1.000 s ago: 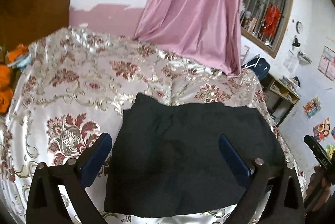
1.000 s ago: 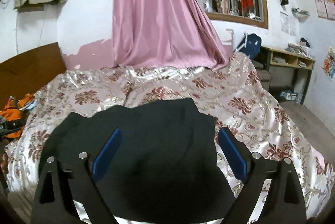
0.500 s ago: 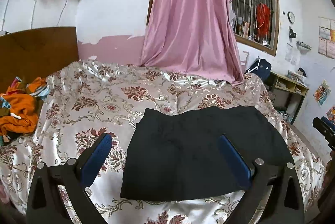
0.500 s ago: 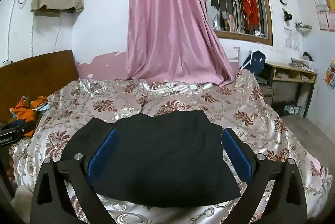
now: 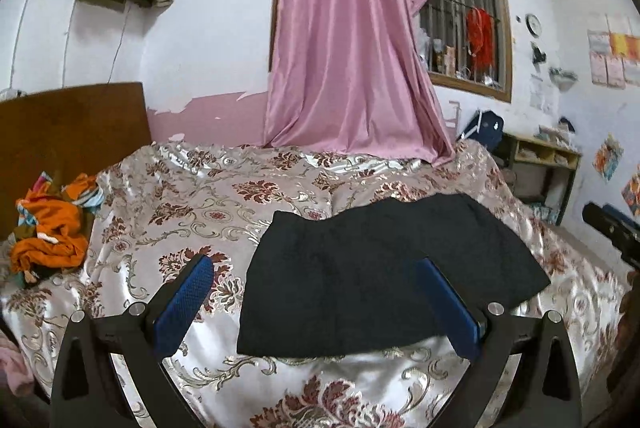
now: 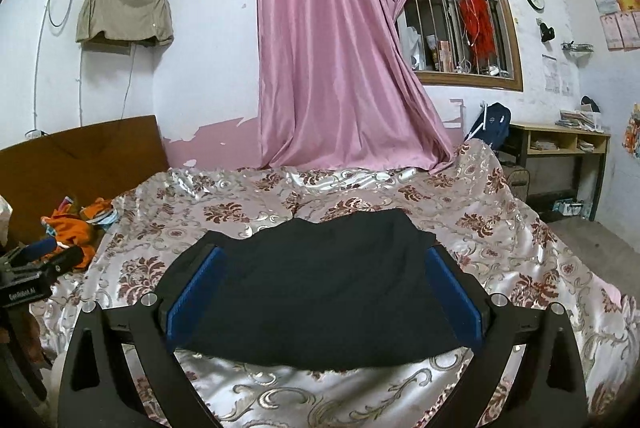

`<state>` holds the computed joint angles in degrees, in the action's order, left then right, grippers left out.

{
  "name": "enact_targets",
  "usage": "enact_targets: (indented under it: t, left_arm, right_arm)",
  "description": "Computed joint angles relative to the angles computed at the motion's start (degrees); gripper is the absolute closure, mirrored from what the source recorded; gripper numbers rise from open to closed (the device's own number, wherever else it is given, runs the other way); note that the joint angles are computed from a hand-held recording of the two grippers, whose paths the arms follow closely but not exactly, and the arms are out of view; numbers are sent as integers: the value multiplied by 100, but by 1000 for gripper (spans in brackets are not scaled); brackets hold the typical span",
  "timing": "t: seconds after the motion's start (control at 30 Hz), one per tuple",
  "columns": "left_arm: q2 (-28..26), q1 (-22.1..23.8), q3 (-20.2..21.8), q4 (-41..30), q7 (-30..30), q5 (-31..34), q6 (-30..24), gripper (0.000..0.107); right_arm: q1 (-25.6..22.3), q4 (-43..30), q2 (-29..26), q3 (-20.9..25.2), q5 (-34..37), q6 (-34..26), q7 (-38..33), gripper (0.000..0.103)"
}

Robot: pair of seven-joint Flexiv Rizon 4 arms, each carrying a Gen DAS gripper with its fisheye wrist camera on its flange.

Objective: Fold large clothes

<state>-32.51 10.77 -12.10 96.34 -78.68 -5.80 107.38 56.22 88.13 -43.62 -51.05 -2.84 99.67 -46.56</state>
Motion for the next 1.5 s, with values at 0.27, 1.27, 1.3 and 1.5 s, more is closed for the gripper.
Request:
enact_targets:
  t: [0.27, 1.27, 1.3, 1.5]
  left_arm:
    - [237, -279, 303, 419, 46, 237, 450, 4]
    - [637, -438, 692, 1698, -166, 314, 716, 4]
    - [630, -431, 698, 1731, -171, 334, 751, 4]
    - [613, -454, 744, 1811, -159, 303, 666, 4]
  right_arm:
    - [596, 632, 55, -453, 398, 326, -372, 5]
    - [1677, 1645, 19, -790, 1386, 519, -1130, 4]
    - [1674, 1661, 21, -768, 1370, 505, -1128, 4]
    - [1627, 1693, 34, -623, 1281, 440, -1029, 4]
